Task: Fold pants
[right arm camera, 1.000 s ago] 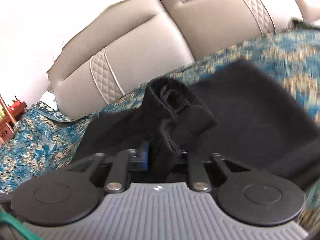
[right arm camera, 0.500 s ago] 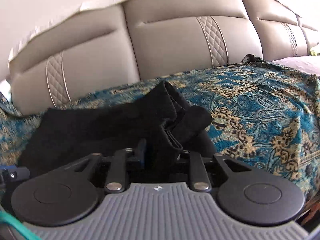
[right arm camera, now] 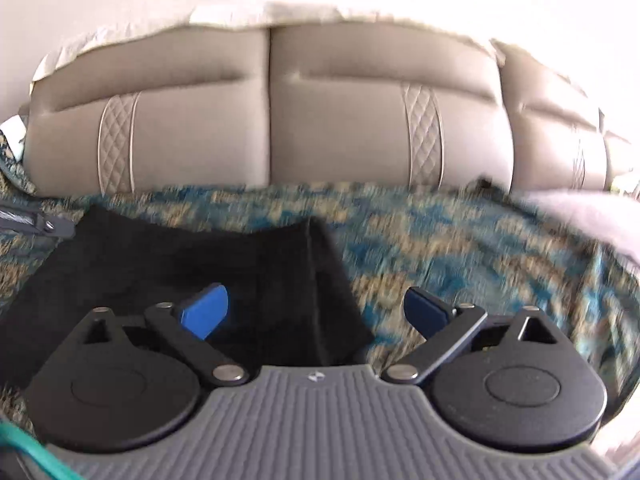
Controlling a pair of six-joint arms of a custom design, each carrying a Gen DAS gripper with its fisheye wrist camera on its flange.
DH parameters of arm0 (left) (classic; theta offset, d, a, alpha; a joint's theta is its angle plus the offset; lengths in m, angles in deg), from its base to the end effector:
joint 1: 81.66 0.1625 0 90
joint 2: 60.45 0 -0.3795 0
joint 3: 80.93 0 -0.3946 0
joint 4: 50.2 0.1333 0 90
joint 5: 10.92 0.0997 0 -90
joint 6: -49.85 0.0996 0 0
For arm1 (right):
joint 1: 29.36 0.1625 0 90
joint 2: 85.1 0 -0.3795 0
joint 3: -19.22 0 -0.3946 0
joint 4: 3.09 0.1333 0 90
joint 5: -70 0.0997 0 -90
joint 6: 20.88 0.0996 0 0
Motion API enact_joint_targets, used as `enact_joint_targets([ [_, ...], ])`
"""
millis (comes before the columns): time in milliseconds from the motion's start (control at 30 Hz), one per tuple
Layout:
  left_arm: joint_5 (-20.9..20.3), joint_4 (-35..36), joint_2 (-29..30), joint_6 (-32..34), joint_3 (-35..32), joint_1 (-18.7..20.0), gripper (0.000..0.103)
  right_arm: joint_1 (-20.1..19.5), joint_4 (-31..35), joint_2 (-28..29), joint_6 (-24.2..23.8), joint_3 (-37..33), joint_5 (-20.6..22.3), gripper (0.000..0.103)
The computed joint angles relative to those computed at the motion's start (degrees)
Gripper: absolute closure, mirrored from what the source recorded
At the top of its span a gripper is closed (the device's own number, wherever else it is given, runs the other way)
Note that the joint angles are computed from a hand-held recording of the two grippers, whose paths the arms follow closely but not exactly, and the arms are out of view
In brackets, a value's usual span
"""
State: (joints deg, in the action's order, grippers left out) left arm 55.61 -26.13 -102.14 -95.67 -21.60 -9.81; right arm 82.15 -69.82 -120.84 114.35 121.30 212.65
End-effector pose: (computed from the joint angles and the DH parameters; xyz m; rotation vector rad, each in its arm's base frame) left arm -0.0416 -0.6823 0.1601 0.8796 2.2920 -1.0125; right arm 0.2438 -0.4709 -0.0765 0.2038 -1.7453 1.3942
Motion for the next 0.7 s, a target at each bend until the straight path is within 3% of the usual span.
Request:
enact_joint_targets([
  [67, -0.18, 1.23, 3.37, 1.13, -4.51, 0.1, 0.082, -0.65, 1.8, -0.44, -2.12, -1.06, -2.29, 0.008],
  [167, -0.71, 1.68, 7.51, 2.82, -9.72, 0.31, 0.082, -2.24, 9.93, 0.31, -3.34, -5.94, -4.9, 0.014],
  [333, -1.31, -0.45, 12.31, 4.63, -15.11, 1.52, 0.08, -5.23, 17.89, 4.0, -1.56, -15.67, -3.81, 0.016],
  [433, -1.51, -1.05, 14.2, 5.3, -17.21, 1.99, 0.08, -6.57, 21.78, 5.2, 1.88, -18.87, -3.59, 0.038],
  [467, -1.63, -2.09, 14.34, 6.33, -16.96, 2.05, 0.08, -7.09, 22.88, 5.17, 4.16, -19.09, -4.53, 0.054],
  [533, -2.03, -4.43, 14.57, 8.82, -16.3, 2.12, 0.08, -7.77, 23.16, 4.93, 5.85, -19.0, -6.35, 0.056],
  [700, -1.78, -2.96, 16.39, 7.54, -19.63, 2.77, 0.081, -9.09, 16.52, 4.85, 2.53, -16.5, -8.95, 0.054],
])
